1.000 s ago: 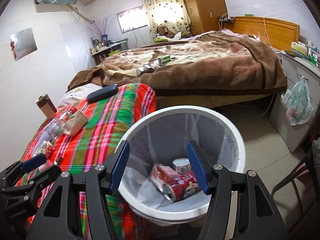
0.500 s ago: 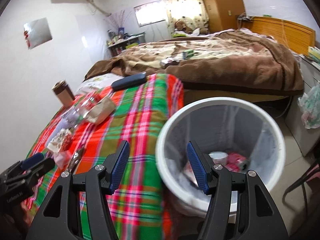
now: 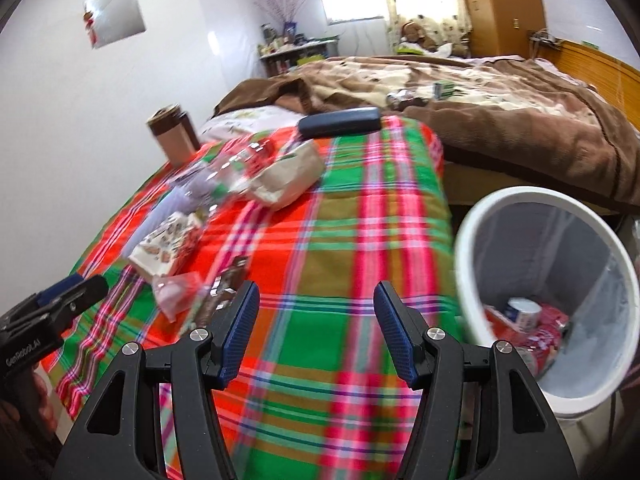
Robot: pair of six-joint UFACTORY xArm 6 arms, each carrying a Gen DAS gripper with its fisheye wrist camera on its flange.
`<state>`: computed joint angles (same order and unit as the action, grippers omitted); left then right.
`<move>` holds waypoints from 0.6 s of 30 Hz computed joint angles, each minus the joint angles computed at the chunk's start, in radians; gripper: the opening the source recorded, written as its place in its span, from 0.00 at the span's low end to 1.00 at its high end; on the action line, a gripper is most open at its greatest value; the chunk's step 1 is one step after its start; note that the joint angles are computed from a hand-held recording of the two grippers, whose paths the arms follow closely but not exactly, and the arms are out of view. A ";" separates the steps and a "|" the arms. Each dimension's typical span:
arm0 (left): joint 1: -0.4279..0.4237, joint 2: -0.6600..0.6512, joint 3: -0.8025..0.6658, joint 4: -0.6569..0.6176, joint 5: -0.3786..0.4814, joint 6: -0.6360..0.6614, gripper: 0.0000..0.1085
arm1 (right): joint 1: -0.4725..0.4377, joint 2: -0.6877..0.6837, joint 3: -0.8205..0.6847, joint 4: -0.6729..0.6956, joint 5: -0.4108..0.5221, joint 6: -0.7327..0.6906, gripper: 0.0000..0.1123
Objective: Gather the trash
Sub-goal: 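Move both open tools back over the bed toward the wrappers, then grasp the brown snack wrapper with the right tool while the left tool grasps the printed paper cup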
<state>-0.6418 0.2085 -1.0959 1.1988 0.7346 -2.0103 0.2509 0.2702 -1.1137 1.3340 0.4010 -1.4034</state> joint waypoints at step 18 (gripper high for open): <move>0.134 -0.029 0.071 0.005 -0.121 0.051 0.65 | 0.102 0.063 -0.030 -0.240 0.006 0.209 0.48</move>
